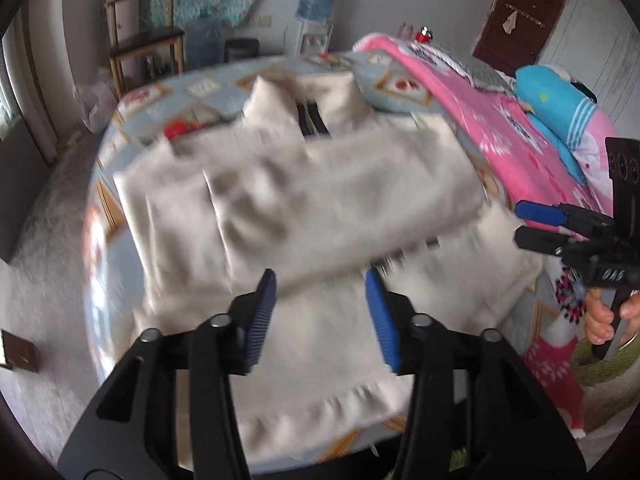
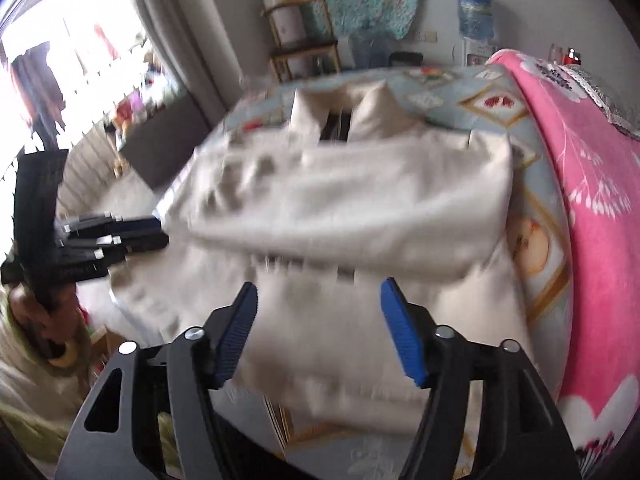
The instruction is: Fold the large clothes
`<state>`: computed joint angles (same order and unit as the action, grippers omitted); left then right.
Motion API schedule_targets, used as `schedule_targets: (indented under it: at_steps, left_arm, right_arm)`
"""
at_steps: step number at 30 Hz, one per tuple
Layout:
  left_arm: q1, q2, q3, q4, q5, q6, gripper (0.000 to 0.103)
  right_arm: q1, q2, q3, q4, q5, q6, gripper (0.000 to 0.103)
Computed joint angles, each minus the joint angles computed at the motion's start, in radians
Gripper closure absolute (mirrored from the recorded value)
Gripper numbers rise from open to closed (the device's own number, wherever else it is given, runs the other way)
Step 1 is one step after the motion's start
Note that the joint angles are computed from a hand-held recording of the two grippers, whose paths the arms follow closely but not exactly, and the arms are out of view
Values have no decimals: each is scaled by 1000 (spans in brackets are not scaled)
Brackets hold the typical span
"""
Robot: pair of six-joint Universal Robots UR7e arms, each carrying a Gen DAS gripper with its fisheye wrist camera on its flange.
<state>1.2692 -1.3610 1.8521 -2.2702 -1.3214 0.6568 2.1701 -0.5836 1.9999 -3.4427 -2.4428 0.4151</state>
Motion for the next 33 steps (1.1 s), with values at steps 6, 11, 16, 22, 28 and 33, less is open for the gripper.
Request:
schedule_targets:
  at_steps: [6,11,16,22,28,33]
  left_arm:
    - [-44,222,-235,-59,40,-89,33]
    - [-76,483,-487,-61,120,-168,32]
    - [-116,687,-625,-147,313,-145,32]
    - [-119,731,-594,-201,397,-54,33]
    - [-106,707,-557,-158,410,-4,44]
    - [-103,622,-438,-220,376,189,45]
  right_arm:
    - [-123,-69,-147,31,41,-79,34]
    - [-256,-39,-386,289,38,-82,34]
    - [-358,56,-653,656,25,-20,34]
    - [-409,92,-714,835,24,70,34]
    - [-405,40,-595,719,80,53,34]
    - [-386,-9,-501,692,134,42,47]
